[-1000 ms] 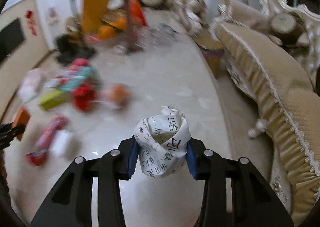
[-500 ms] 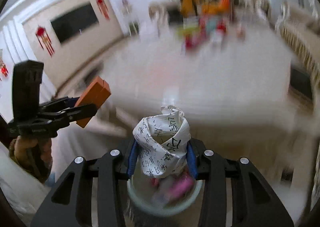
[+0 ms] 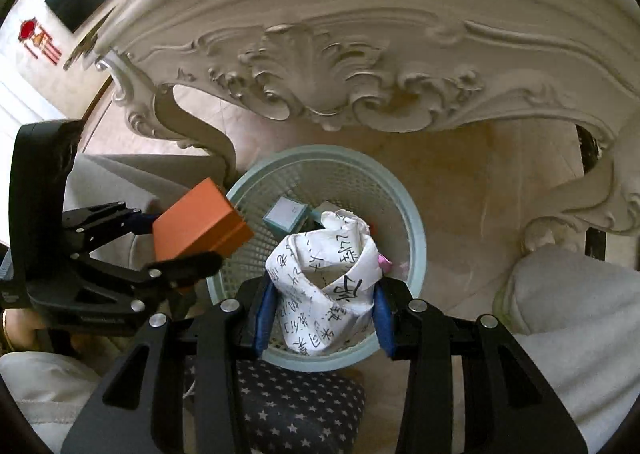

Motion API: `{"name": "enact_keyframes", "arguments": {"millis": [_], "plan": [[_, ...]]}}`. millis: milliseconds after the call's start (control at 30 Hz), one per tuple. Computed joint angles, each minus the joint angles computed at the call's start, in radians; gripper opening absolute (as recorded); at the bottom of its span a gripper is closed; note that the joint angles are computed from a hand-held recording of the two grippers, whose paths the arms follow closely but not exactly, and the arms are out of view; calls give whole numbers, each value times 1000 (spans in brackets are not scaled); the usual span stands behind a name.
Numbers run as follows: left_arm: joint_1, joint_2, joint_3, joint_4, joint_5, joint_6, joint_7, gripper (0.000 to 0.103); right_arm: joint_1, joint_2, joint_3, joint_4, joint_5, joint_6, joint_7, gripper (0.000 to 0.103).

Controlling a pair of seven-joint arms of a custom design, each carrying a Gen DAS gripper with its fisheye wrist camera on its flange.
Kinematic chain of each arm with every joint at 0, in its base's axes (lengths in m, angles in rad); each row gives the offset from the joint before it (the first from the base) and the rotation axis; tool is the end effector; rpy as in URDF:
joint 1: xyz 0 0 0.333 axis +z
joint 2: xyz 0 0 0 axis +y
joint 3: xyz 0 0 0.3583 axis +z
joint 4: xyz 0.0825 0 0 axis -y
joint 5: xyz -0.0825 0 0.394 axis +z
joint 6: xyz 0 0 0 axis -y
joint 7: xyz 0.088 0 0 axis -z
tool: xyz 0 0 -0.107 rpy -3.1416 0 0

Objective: Collect trash
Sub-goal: 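Carry orange box and white paper to the wastebasket and open both tools, then grasp yellow-green box with left tool while right tool grasps white charger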

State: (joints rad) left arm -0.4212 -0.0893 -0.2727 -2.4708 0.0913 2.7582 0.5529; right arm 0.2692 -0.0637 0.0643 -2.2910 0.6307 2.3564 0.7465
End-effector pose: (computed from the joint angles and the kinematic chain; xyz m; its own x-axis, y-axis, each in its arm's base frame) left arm 0.3834 -0.3253 0.3995 0.1969 -0.9451 0.2609 -0.9276 -0.2658 -0.2627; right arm 0.4930 0.1795 0.4279 0.6793 -0.6704 -0.2984 -0.7310 -0.5823 -0.3557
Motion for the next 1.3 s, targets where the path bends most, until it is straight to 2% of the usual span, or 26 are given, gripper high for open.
{"name": "enact_keyframes", "arguments": {"millis": [100,167,200,233,300,467,567,633,667,700,767,867,900,933,967,1067,1167,1233,1300], "plan": [[-2,1,3,-9,-12,5,8,75,4,2,1,-11,16,16,-38,43],[4,13,-7,6,23,-20,-30,77,9,3,7,-20,2,49,-41,58],[9,10,-7,8,42,-42,-42,84,11,2,10,-26,-8,69,-41,67],[13,8,-12,9,70,-52,-66,90,14,-3,12,-33,-12,92,-49,68],[24,0,-19,4,142,-51,-128,91,16,-5,11,-35,-18,99,-55,68],[22,-20,-11,-8,164,-32,-139,92,10,-10,3,-29,-16,95,-40,68],[5,-46,7,-12,108,-28,-69,93,3,-33,-8,-12,7,45,-50,68],[-59,-99,63,-38,-75,34,123,92,-5,-69,-33,18,89,-42,-106,68],[-86,-130,86,-47,-132,61,190,92,-9,-86,-46,34,142,-74,-139,68],[-96,-174,98,-54,-141,88,230,93,-14,-102,-65,62,225,-98,-185,68],[-41,-240,68,-43,-34,86,194,92,-23,-108,-64,101,294,-51,-208,69],[111,-305,2,9,198,57,78,92,-16,-55,-38,188,362,154,-235,71],[151,-308,-5,33,261,44,52,92,6,-22,-40,222,344,230,-220,72],[178,-302,-9,61,310,19,32,92,-5,38,-7,283,309,313,-185,72],[220,-286,-18,103,380,-12,12,92,-1,71,-3,319,298,340,-168,72],[285,-193,8,220,530,-25,23,92,20,232,-3,497,113,366,57,72],[290,-61,73,363,534,-37,140,92,53,381,-28,683,-70,315,262,72],[313,47,87,490,592,-87,188,92,69,448,-41,771,-151,300,331,72],[322,155,107,610,571,-115,282,93,69,508,-32,855,-189,274,352,72]]}}
